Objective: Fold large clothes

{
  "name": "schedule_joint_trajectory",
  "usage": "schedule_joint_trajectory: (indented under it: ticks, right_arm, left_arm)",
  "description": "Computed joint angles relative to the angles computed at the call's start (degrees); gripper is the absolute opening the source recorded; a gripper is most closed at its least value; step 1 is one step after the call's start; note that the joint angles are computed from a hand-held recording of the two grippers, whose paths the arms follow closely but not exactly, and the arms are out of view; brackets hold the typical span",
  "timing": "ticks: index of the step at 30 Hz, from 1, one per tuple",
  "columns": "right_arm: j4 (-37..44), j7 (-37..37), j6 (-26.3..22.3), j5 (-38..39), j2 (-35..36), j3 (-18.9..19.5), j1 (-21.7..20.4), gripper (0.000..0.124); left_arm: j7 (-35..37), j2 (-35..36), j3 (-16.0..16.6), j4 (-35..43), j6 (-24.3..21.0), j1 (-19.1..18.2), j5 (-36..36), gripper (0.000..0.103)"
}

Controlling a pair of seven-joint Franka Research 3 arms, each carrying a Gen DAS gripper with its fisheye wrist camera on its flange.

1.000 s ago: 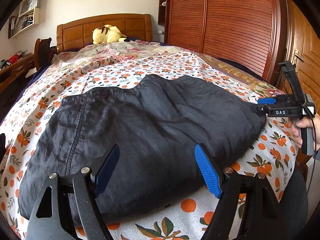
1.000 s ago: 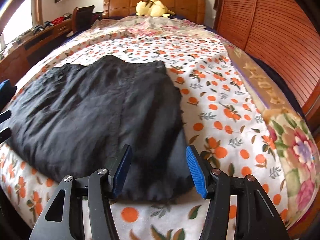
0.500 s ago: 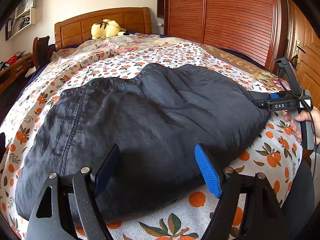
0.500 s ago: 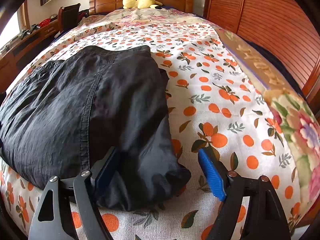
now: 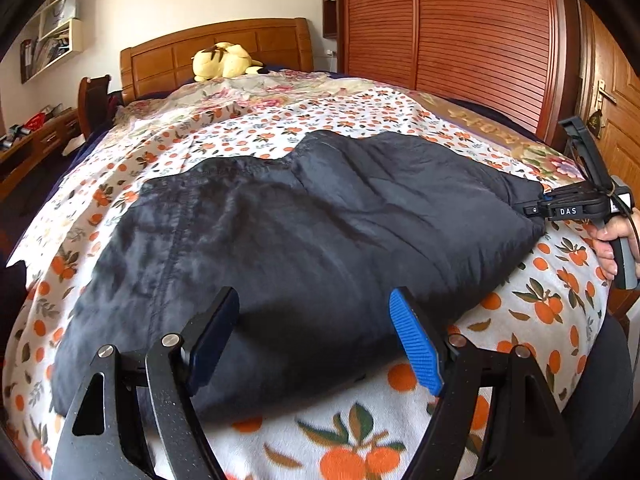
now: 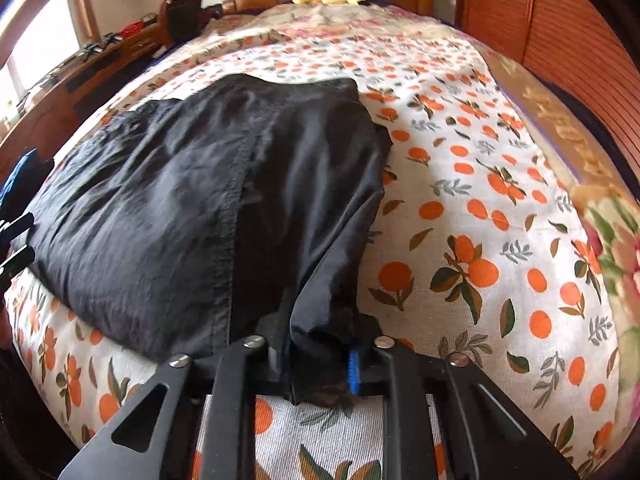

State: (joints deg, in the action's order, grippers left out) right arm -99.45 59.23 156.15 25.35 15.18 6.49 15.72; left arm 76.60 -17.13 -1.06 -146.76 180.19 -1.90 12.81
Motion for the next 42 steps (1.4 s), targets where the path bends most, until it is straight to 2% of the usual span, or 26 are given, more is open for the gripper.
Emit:
schedule_joint_trajectory:
  ticks: [4, 7, 9, 14, 20, 24, 28, 33, 38, 41, 42]
  right_arm:
    - [-2.3, -12.56, 2.2, 13.86, -2.46, 4.21, -4.14, 0.013]
    - [-1.12, -22.16, -0.92, 25.72, -4.04, 5.24, -6.13, 0.012]
    - [0.15, -25.88, -3.36, 30.07, -4.76, 4.7, -6.1, 0.011]
    - [4.01, -31.86, -8.09, 35.6, -5.75, 3.24, -4.03, 0.011]
    - [8.21, -37.01, -7.52, 38.1, -5.41, 4.45, 0.59, 0.009]
    - [11.14, -37.13, -6.49, 34.99, -3.41, 5.97, 4.85, 0.008]
    - [16.49, -32.23, -6.53, 27.18, 1.23, 7.5, 9.5, 0.007]
    - [27.3, -23.67, -12.21, 17.15, 10.6, 8.23, 13.47, 0.007]
    - [38.24, -13.13, -19.25, 6.87, 19.69, 6.75, 16.38, 0.009]
    - [36.43, -12.81, -18.46, 6.0, 18.46, 7.25, 14.92, 0.019]
    - [34.82, -13.56, -17.39, 6.5, 17.23, 7.74, 14.25, 0.029]
  left_arm:
    - [-5.05, -5.72, -4.97, -3.06, -2.4, 5.71, 2.41, 0.079]
    - [-8.71, -10.36, -6.86, -4.98, -5.62, 8.04, 3.88, 0.078]
    - [-10.97, -13.49, -6.67, -6.14, -7.83, 8.17, 4.03, 0.078]
    - [-15.22, -20.07, -6.39, -7.48, -13.35, 8.82, 4.93, 0.079]
    - [-15.96, -27.84, -4.87, -8.1, -20.27, 8.76, 6.73, 0.079]
    - [-14.7, -31.24, -3.27, -8.57, -22.45, 8.95, 7.83, 0.078]
    - [-11.95, -33.69, -0.28, -9.96, -22.56, 9.9, 8.16, 0.078]
    - [-7.23, -35.37, 4.42, -12.14, -20.85, 10.6, 6.4, 0.078]
    - [-3.16, -34.74, 6.98, -13.61, -18.72, 10.87, 3.67, 0.078]
    - [0.06, -32.32, 8.52, -13.25, -17.25, 9.59, 1.5, 0.078]
    - [0.92, -31.78, 8.66, -13.19, -16.8, 9.48, 0.95, 0.078]
